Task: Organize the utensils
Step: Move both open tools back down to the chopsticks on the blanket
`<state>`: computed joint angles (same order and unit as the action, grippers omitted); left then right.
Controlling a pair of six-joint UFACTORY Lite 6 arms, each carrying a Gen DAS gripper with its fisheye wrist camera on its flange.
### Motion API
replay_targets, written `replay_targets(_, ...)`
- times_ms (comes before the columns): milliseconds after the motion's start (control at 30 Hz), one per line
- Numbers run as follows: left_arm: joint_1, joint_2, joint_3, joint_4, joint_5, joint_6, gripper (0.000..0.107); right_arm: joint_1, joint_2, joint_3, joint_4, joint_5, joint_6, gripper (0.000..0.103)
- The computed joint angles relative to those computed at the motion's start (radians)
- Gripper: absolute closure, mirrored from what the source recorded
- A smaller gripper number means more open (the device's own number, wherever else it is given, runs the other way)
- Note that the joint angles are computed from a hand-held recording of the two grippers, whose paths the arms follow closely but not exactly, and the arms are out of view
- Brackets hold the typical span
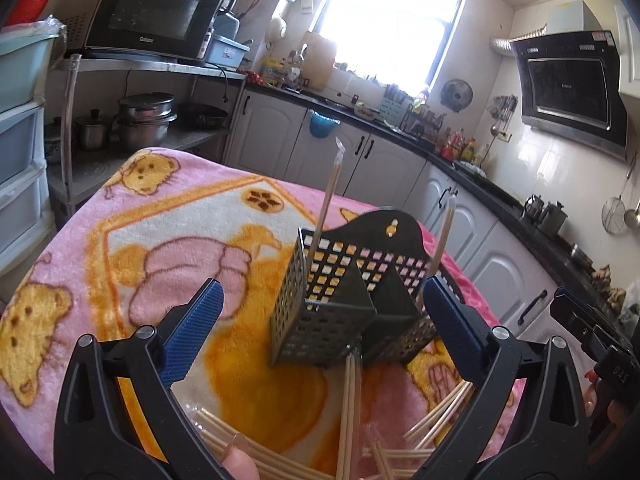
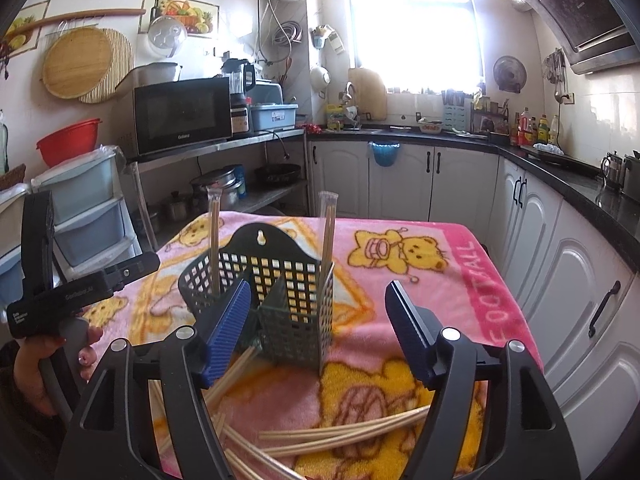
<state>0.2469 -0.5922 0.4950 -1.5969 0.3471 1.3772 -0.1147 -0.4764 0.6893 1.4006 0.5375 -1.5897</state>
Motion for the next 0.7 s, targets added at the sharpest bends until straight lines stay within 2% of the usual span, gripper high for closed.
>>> replay_targets(500, -0.163, 0.046, -0.03, 0.242, -0.104, -0.224, 0.015, -0.129, -0.031, -0.167, -0.075, 0.045, -0.003, 0.035)
replay_targets(700, -0.247, 0.108, -0.036, 0.232, -0.15, -0.218, 0.015, -0.239, 0.011, -0.207, -0.066, 0.086, -0.053, 0.035)
